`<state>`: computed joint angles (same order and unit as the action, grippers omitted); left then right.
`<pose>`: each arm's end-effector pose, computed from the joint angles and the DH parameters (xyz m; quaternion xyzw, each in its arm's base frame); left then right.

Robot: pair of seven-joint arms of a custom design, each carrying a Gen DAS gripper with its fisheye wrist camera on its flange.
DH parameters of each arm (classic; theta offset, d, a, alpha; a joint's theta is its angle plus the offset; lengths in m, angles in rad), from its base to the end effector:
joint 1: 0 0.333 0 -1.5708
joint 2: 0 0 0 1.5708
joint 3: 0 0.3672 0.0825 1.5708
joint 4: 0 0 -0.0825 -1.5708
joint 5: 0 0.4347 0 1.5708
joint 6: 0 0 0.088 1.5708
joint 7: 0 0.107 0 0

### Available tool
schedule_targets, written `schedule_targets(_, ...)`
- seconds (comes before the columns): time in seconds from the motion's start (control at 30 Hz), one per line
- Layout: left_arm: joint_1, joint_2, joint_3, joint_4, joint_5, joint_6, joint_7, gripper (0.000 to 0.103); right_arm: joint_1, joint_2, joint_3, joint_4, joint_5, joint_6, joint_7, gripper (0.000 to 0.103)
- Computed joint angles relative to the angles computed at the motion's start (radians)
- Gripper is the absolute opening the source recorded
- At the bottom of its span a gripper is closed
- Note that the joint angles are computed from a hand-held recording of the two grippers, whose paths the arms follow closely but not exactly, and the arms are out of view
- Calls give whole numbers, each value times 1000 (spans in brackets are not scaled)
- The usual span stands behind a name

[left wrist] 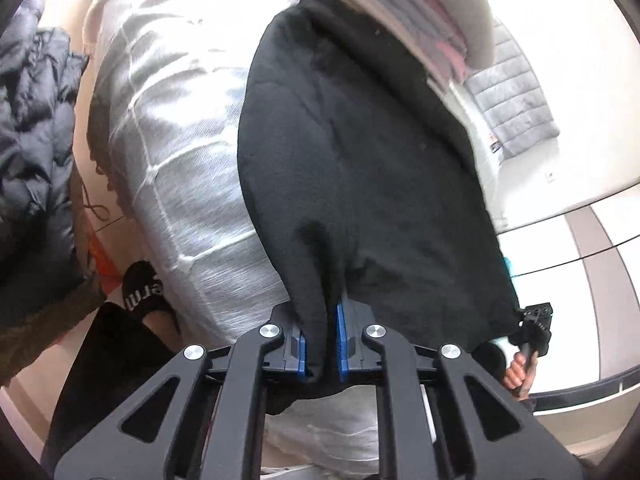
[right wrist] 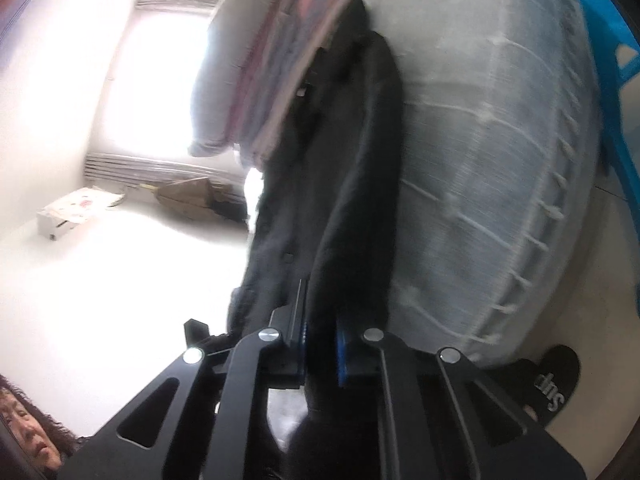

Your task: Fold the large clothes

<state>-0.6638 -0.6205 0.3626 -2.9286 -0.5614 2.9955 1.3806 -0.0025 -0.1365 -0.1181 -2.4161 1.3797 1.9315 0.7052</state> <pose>0.3564 -0.0808 0.3929 0.7856 -0.5047 0.3537 0.0549 0.5026 0.0069 0.4002 -0.5623 0.5991 0.2905 0.4905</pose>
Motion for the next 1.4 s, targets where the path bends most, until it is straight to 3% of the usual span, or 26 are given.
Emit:
schedule_targets(0.1, 21, -6, -18, 15, 25, -35, 13, 9, 8, 32, 9, 36, -43, -14, 29, 11)
schedule_targets(0.17, 7, 14, 12, 35, 17, -97, 62, 12, 7, 71, 14, 65, -85, -37, 76, 17)
schedule_targets(0.2, 17, 25, 10, 43, 8, -121, 68, 20, 6, 82, 19, 74, -99, -36, 90, 22)
schedule_targets(0.23, 26, 38, 13, 45, -6, -143, 74, 38, 6, 94, 22, 84, -108, -43, 100, 38)
schedule_targets(0.27, 29, 47, 22, 48, -30, -163, 81, 50, 3, 104, 24, 91, -111, -51, 109, 54)
schedule_targets(0.3, 21, 55, 37, 42, -70, -158, 92, 65, 4, 110, 29, 97, -113, -51, 121, 60)
schedule_targets(0.33, 9, 58, 51, 35, -116, -141, 103, 69, 4, 109, 33, 97, -121, -46, 131, 66)
schedule_targets(0.43, -22, 66, 64, 33, -212, -111, 153, 77, 6, 111, 41, 101, -134, -20, 149, 66)
schedule_targets(0.47, -12, 76, 44, 36, -215, -114, 157, 76, 7, 112, 42, 100, -124, -18, 145, 66)
schedule_targets(0.5, 0, 83, 14, 36, -212, -103, 165, 60, 8, 107, 43, 94, -112, -9, 127, 65)
schedule_targets(0.53, 41, 86, -41, 38, -192, -106, 139, 39, 7, 101, 42, 88, -112, 1, 114, 48)
schedule_targets(0.57, 65, 88, -70, 38, -189, -110, 117, 23, 9, 97, 44, 81, -119, 22, 111, 11)
schedule_targets(0.6, 54, 75, -72, 31, -237, -84, 130, 14, 11, 94, 45, 72, -114, 41, 120, 10)
schedule_targets(0.63, 62, 68, -92, 27, -267, -71, 135, 13, 10, 96, 42, 64, -93, 38, 114, 10)
schedule_targets(0.67, 102, 59, -147, 19, -230, -65, 76, 10, 9, 93, 39, 54, -71, 32, 108, 9)
schedule_targets(0.77, 145, 23, -229, 4, -188, -26, -35, 8, 0, 89, 26, 37, 1, -26, 75, 8)
schedule_targets(1.03, 207, -72, -356, 37, -57, 3, -249, 7, -41, 93, -5, 44, 222, -257, -26, 8)
schedule_targets(1.3, 223, -209, -493, 73, 68, -2, -425, 7, -88, 18, -43, 9, 243, -400, -50, 8)
schedule_targets(1.37, 233, -275, -523, 52, 94, -27, -473, 7, -94, -24, -55, -18, 240, -411, -51, 8)
schedule_targets(1.4, 249, -318, -548, 46, 110, -79, -510, 7, -101, -44, -68, -36, 230, -420, -52, 8)
